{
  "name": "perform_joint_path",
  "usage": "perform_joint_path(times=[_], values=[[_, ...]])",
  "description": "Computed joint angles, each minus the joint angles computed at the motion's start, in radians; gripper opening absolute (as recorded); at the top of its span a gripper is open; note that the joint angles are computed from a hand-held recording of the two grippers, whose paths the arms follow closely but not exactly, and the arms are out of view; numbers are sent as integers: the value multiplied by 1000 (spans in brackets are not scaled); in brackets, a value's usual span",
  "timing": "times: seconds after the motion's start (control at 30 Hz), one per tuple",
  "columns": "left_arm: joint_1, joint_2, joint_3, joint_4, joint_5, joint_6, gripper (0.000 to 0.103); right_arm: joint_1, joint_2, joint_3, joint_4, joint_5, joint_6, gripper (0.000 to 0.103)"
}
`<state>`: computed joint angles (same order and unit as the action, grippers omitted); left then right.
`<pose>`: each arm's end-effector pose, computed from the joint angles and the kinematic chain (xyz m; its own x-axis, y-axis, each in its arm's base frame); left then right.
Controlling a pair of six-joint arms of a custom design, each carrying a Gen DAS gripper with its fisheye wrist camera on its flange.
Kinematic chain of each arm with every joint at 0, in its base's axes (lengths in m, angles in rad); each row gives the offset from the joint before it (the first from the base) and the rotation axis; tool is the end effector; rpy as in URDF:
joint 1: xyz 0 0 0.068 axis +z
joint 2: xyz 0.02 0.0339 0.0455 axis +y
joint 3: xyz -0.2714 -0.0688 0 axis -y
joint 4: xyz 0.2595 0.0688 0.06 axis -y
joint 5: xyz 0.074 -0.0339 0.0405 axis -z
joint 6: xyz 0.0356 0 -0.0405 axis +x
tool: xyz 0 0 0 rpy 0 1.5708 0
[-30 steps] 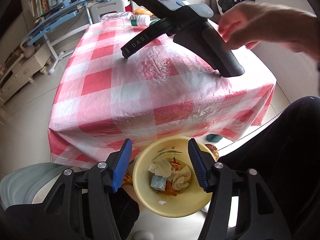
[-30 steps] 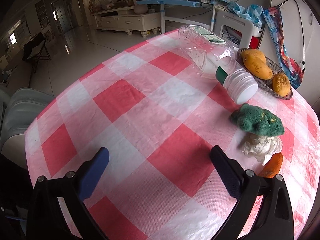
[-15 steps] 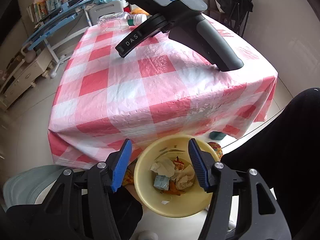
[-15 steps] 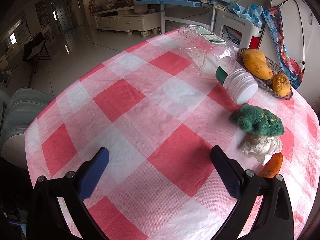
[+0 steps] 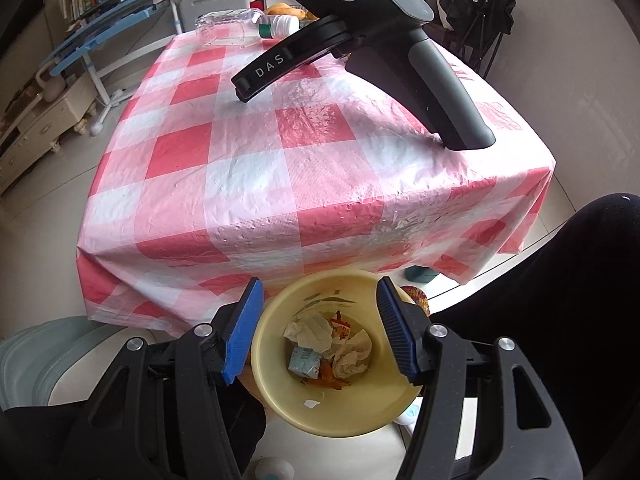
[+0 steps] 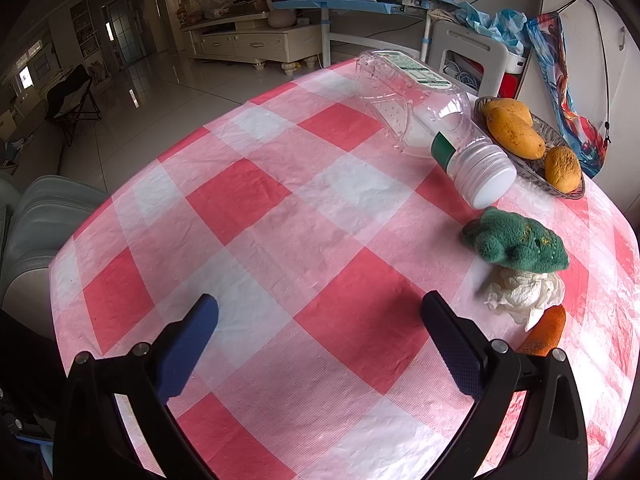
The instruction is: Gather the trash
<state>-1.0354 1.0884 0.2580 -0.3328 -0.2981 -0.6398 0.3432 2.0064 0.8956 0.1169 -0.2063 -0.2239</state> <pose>0.0887 -0.1291 0.1037 -0.8311 0.2825 -0.4790 0.3322 0.9430 -0.0204 0.3392 0.1290 0.0624 -0.6731 -0.4713 -0.5699 -0.5990 0.7994 0.0463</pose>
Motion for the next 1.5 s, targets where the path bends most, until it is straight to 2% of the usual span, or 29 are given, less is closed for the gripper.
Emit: perform_joint_path(times=[0.23, 1.5], values=[[-46, 45, 16, 10, -24, -18, 56, 0, -3, -4, 2, 0, 0, 97], [-40, 50, 15, 17, -21, -16, 56, 1, -3, -5, 2, 1, 1, 97]])
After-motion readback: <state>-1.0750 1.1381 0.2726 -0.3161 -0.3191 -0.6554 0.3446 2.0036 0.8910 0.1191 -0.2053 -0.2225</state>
